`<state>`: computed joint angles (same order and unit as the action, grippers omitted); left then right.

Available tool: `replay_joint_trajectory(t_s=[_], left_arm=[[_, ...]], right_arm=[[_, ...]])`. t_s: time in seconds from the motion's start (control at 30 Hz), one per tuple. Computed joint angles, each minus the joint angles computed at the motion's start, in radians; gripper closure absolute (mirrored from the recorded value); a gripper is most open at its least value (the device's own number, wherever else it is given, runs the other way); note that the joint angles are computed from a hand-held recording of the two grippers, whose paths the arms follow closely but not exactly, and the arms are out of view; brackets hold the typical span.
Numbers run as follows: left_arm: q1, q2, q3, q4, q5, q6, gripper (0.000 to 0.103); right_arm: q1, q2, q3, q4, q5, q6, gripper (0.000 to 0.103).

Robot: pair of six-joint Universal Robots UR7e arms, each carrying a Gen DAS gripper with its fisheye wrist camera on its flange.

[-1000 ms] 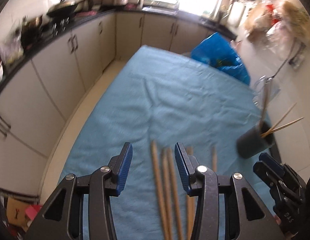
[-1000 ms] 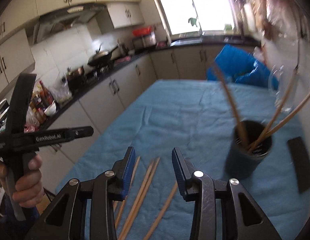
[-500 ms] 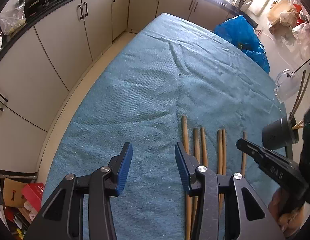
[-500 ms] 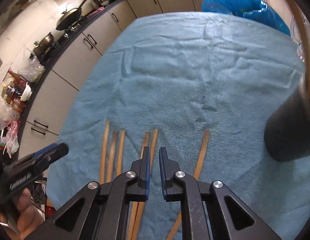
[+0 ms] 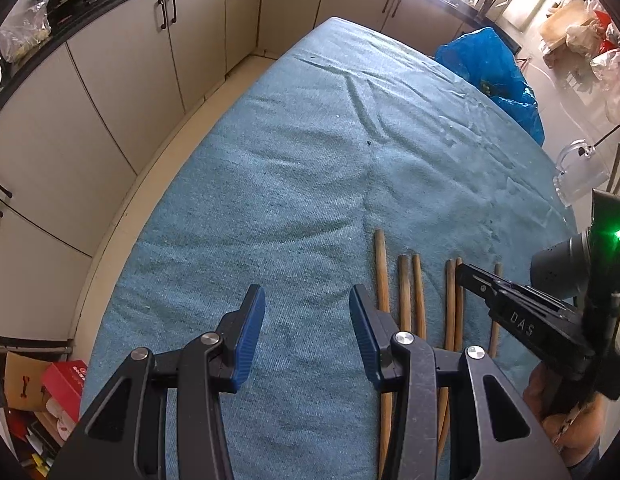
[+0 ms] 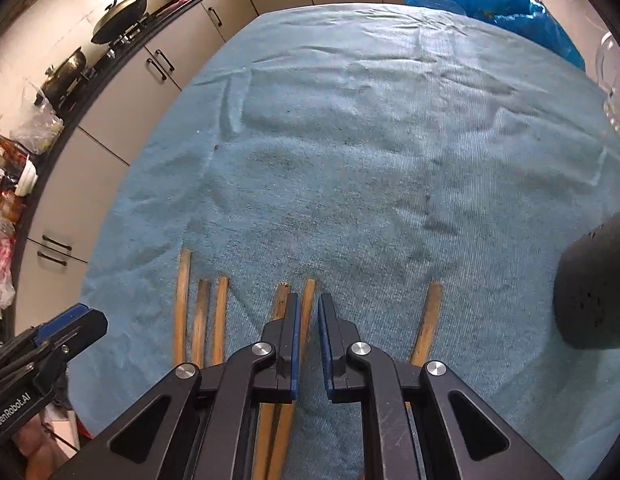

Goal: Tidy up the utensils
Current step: 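Return both tools to the chopsticks and close the right tool on one, then close the left tool on a wooden chopstick while the right tool lifts its chopstick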

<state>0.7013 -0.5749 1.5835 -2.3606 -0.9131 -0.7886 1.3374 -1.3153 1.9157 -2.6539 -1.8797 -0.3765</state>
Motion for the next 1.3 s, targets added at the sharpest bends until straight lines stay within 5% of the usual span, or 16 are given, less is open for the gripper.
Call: replay_joint_trajectory(t_s=[0.23, 0.67, 0.8, 1.03, 1.3], left_arm=[[0.012, 0.051, -0.082, 0.048, -0.021, 0.011, 0.061], [0.04, 0.205, -0.298, 0.186, 0.002, 0.012, 0.062], [0.024, 0.229, -0.321, 0.24, 0.071, -0.009, 0.096], [0.003, 0.154, -0.209, 0.094, 0.058, 0.034, 0.096], [-0.095, 0.045, -0.074, -0.12, 0.124, 0.095, 0.096]], right_arm=[[0.003, 0.002, 0.007, -0.046, -0.041, -0.017, 0.098], [-0.044, -0.138, 0.11, -0.1, 0.112, -0.06, 0.098], [-0.038, -0.154, 0.122, -0.113, 0.128, -0.065, 0.098], [-0.038, -0.193, 0.149, -0.144, 0.174, -0.092, 0.098], [-0.034, -0.295, 0.222, -0.252, 0.279, -0.138, 0.098]])
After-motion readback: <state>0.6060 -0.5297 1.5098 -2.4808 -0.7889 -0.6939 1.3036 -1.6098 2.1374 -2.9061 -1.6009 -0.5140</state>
